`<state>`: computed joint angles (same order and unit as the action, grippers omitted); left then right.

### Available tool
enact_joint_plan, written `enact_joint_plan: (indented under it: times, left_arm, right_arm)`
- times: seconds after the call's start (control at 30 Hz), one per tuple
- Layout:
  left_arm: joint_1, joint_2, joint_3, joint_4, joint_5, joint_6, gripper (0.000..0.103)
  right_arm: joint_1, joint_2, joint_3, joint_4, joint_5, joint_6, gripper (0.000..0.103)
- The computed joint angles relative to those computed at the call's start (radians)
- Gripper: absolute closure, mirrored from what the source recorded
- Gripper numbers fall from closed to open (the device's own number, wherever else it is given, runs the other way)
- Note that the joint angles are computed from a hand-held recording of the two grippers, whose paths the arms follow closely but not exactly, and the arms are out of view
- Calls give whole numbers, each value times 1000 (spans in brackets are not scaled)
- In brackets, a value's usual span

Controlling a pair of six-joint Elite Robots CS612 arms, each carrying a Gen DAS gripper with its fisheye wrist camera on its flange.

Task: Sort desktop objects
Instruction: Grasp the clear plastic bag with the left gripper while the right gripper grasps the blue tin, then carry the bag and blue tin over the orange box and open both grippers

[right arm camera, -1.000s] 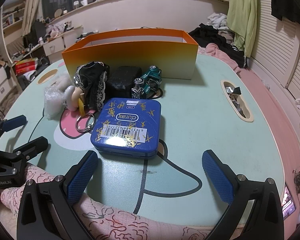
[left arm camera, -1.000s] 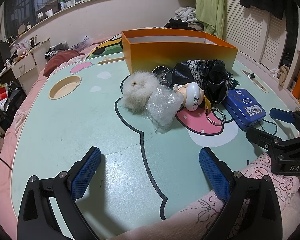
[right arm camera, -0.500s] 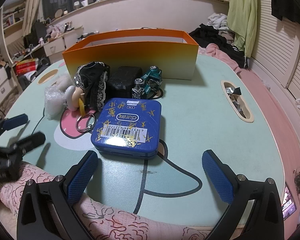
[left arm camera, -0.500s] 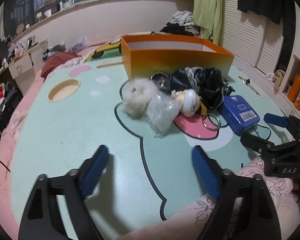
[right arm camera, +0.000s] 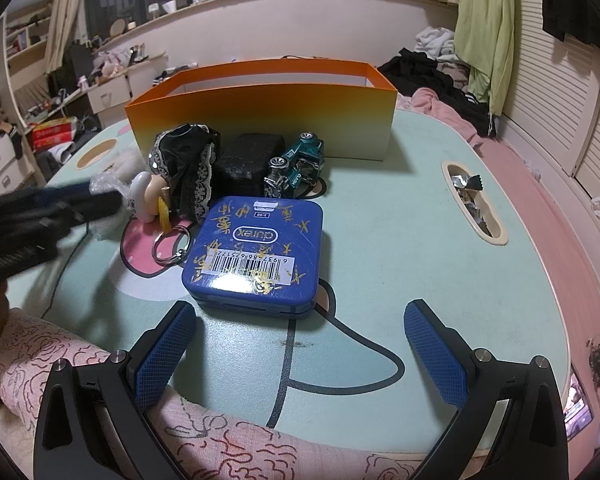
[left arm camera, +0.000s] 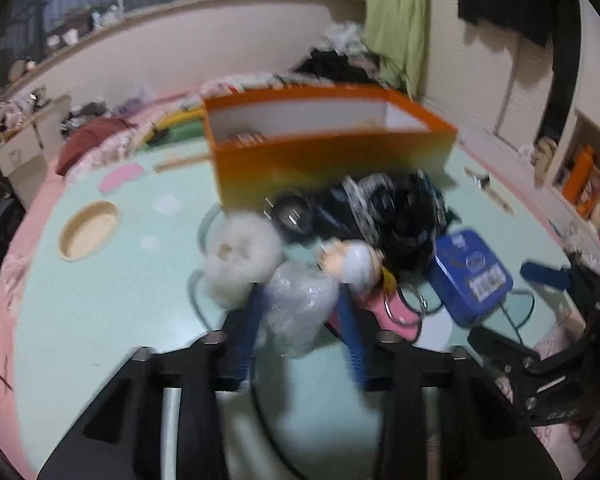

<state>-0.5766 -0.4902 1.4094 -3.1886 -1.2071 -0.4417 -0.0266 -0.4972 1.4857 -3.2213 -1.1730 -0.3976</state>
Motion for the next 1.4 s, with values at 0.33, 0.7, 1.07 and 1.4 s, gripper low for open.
enact_joint_plan:
  times: [0.33,0.7,1.07,1.4]
  left_arm:
    - [-39,-21,100,-119,22,62,69]
    - [-38,-17,93,-114,25,52,72]
    - [-12,-52,79,-220,31,64,73]
    - [75,49,-245,48,-35,-20,65]
  right_arm:
    - [-10,-3,1,3,63,9,0]
    - [18,9,-80,97,48,21,37]
    - [-23,9,-69,-118,183,153,37]
    - [46,123,-415,55,105,266,36]
